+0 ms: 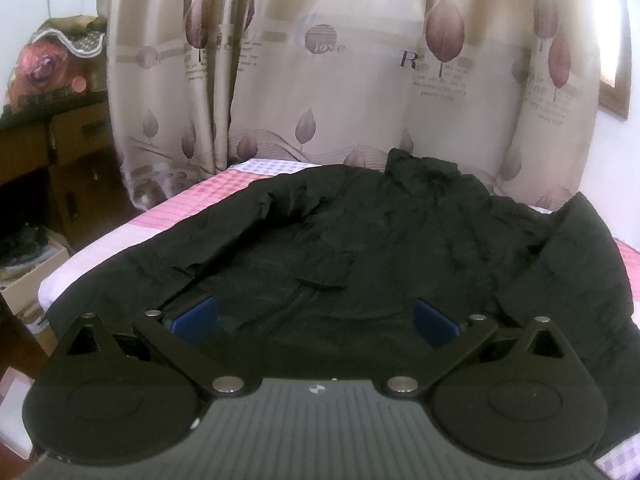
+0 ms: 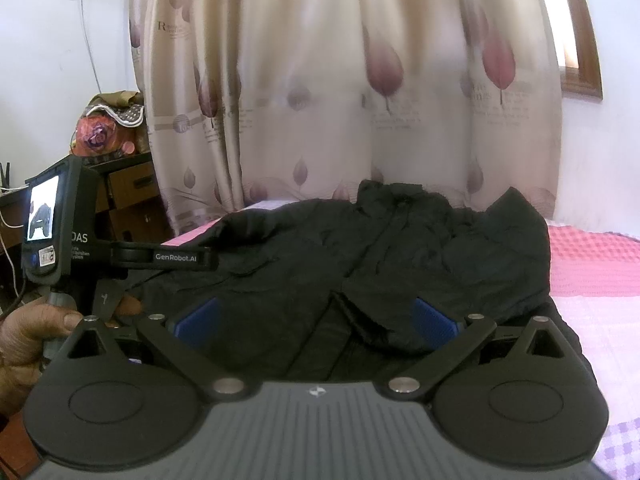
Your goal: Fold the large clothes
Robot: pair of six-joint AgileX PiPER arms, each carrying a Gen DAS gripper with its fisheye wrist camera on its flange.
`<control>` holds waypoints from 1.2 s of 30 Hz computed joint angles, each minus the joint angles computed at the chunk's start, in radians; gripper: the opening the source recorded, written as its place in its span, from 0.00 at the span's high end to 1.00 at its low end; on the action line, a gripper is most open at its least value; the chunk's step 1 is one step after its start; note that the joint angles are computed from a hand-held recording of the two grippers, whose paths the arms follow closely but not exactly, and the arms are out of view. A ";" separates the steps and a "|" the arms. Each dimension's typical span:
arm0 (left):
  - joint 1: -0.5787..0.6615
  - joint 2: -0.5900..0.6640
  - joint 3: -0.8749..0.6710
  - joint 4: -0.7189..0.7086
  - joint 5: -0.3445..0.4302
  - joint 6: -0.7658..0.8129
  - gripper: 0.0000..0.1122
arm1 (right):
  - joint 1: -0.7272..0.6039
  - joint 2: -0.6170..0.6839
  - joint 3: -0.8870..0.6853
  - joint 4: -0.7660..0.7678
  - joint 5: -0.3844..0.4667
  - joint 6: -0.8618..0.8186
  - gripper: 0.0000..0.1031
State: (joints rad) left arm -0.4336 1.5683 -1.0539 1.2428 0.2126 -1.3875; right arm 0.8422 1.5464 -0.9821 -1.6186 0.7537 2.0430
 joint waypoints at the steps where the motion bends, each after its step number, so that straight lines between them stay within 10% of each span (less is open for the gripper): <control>1: 0.004 0.001 0.002 0.004 -0.003 -0.005 0.08 | -0.001 0.002 -0.001 0.000 -0.002 0.000 0.00; 18: 0.156 -0.013 0.071 0.200 -0.080 -0.222 0.08 | -0.025 0.008 0.000 0.009 -0.057 0.013 0.00; 30: 0.753 0.113 0.064 0.356 -0.710 -0.579 0.12 | -0.042 0.010 -0.019 0.051 -0.093 -0.029 0.00; 36: 0.838 0.277 -0.087 0.449 -0.813 -0.701 0.15 | -0.048 0.027 -0.040 0.072 -0.114 -0.065 0.00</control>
